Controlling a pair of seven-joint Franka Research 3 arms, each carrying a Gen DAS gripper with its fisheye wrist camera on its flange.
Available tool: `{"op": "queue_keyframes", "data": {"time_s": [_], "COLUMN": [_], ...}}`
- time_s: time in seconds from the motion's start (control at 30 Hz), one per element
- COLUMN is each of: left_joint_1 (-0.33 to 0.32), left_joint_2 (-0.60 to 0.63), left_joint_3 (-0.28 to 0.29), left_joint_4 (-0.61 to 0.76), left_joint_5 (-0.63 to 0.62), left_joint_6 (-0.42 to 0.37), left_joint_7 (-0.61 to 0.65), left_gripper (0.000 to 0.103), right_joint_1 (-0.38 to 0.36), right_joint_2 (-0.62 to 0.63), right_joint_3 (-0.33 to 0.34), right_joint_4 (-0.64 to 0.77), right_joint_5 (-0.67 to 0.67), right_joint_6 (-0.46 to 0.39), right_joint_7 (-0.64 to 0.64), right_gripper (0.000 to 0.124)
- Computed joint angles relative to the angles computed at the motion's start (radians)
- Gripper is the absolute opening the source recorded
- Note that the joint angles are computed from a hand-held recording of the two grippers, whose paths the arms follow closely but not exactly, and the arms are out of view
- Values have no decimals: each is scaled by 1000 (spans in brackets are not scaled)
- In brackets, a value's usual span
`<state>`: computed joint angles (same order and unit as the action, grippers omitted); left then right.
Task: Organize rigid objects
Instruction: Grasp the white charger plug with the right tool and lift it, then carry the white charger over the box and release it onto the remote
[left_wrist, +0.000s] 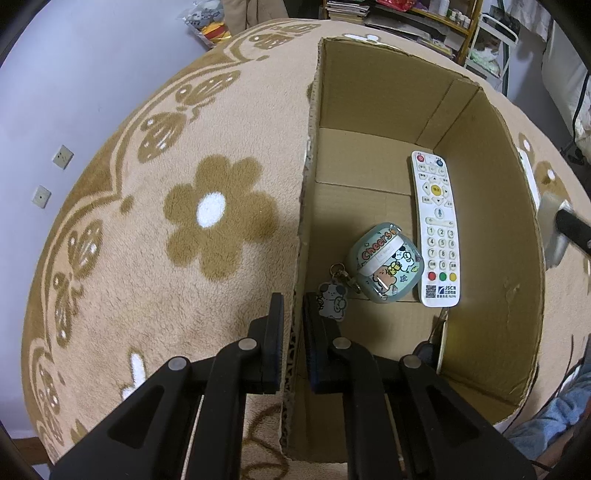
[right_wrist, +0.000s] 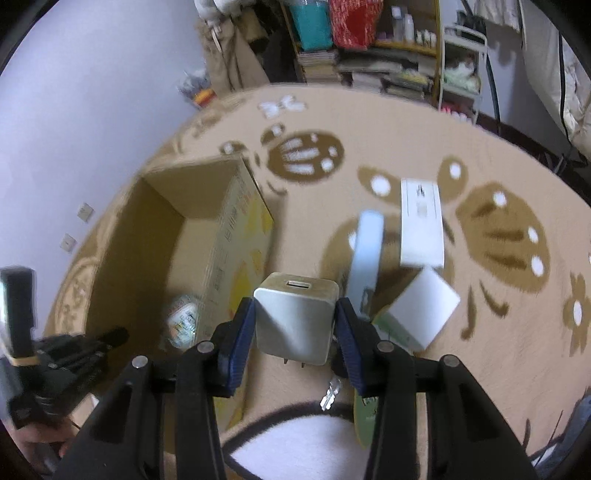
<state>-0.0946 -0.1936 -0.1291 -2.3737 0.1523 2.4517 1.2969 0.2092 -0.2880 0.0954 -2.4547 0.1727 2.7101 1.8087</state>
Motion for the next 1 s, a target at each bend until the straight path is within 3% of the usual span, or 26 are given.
{"op": "queue_keyframes", "data": {"time_s": [0.3,0.53,0.67,1.0], "left_joint_1": [-1,2,2,2], "left_joint_2": [-3,0,3,6], "left_joint_3": [2,-2,-4,-7], "left_joint_4": [-4,-1,2,6], "left_joint_5": [-5,11,16,34], "left_joint_6": [3,1,-2,-9], "left_joint_7": [3,-1,-8,-17], "left_gripper": [9,9,9,9], "right_joint_1": [75,135,186,139], "right_joint_2": [-65,-19,31,89], "right_joint_3": [-18,-17,-45,23], "right_joint_4": [-16,-13,13,23], "right_joint_5": [104,182,266,191], "right_joint_6": [150,230,229,216], "right_joint_7": [-124,-193,-276,-246], "right_gripper": [48,48,48,48]}}
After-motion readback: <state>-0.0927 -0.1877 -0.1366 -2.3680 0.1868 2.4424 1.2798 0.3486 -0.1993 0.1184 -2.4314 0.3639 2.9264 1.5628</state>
